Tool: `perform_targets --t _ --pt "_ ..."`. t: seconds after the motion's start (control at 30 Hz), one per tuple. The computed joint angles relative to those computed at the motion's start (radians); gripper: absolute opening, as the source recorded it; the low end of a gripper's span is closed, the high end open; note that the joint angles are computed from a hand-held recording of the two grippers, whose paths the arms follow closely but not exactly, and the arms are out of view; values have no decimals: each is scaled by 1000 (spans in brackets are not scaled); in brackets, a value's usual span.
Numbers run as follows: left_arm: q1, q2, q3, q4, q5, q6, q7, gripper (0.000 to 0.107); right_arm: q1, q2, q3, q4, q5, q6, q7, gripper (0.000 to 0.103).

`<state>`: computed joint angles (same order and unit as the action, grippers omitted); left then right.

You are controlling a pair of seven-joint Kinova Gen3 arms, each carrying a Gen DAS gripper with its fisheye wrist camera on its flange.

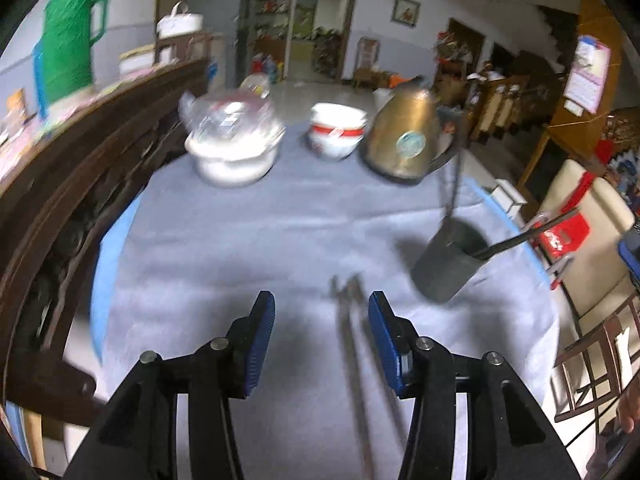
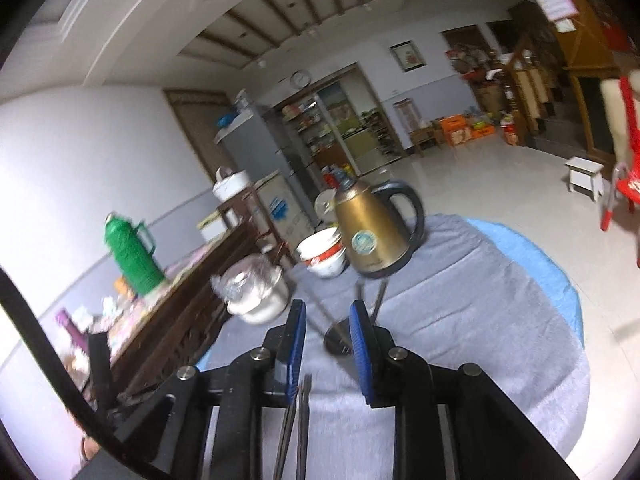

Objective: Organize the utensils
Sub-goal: 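Drop the chopsticks into the grey cup by opening both tools, then move both open tools back down to the remaining chopsticks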

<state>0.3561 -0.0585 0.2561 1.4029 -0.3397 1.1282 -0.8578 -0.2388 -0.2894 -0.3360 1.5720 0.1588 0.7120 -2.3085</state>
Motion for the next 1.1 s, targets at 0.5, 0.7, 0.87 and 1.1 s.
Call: perform_targets --t 0.5,0.7,0.87,1.1 --pt "60 2 49 125 -92 77 96 50 -191 195 45 58 -95 85 14 26" --pt "88 18 52 122 -133 95 124 51 -227 222 78 64 -123 98 34 26" --pt "113 33 51 119 -160 112 140 52 -244 231 80 61 -124 103 35 26" --pt "141 51 43 112 -184 136 151 52 -254 242 89 60 -138 99 54 26"
